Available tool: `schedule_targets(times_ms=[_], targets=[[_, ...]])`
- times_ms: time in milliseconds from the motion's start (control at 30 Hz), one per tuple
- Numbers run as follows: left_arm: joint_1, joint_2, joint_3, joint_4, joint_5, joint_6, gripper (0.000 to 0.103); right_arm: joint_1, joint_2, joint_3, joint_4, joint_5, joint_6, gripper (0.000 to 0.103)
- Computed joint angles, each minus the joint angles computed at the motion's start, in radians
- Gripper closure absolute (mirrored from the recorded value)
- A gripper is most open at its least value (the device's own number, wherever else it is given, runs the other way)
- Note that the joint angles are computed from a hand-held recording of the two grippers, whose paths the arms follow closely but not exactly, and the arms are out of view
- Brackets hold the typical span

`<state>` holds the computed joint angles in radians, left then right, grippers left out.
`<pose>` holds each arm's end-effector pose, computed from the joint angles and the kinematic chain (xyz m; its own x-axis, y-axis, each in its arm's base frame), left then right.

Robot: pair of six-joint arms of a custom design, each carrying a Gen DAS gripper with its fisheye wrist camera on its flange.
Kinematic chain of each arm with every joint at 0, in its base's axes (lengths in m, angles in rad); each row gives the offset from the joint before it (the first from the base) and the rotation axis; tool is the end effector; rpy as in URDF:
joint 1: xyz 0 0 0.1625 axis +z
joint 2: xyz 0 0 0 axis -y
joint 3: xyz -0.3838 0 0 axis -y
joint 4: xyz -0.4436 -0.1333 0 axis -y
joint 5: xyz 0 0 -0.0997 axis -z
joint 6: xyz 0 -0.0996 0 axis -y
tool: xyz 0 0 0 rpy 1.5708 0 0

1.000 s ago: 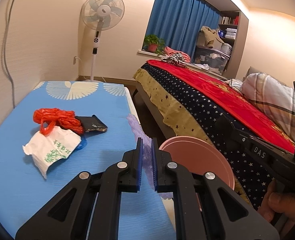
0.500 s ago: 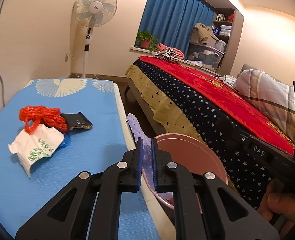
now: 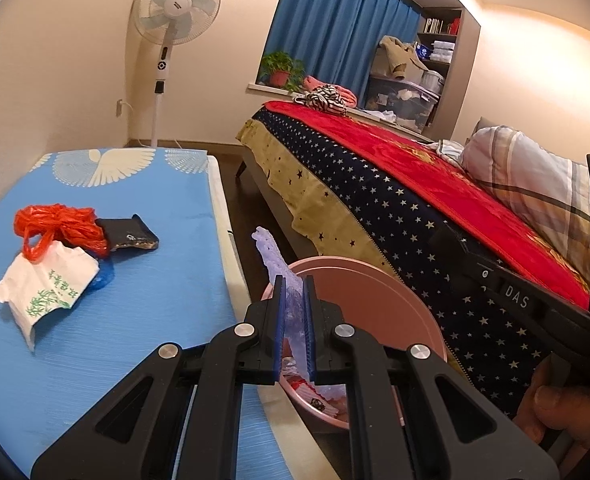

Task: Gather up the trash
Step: 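Open both grippers to drop the strap and foam into the pink bin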

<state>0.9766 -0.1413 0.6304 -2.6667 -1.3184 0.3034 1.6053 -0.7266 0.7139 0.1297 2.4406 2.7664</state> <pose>-0.3775 -0.8413 -0.0142 -0.7044 0.6081 -0.3661 0.7024 0.5229 -0.4829 0.0841 -0.7802 0.3166 -0.6226 0.6423 0.4469 -0.2496 0.3784 -0.8914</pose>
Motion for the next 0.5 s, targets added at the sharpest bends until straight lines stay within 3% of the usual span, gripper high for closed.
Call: schedule_targets(times_ms=[500], targets=[[0.002, 0.066, -0.103, 0.131, -0.054, -0.017, 0.094, -0.003, -0.007, 0.003, -0.010, 0.014, 0.009, 0.093]])
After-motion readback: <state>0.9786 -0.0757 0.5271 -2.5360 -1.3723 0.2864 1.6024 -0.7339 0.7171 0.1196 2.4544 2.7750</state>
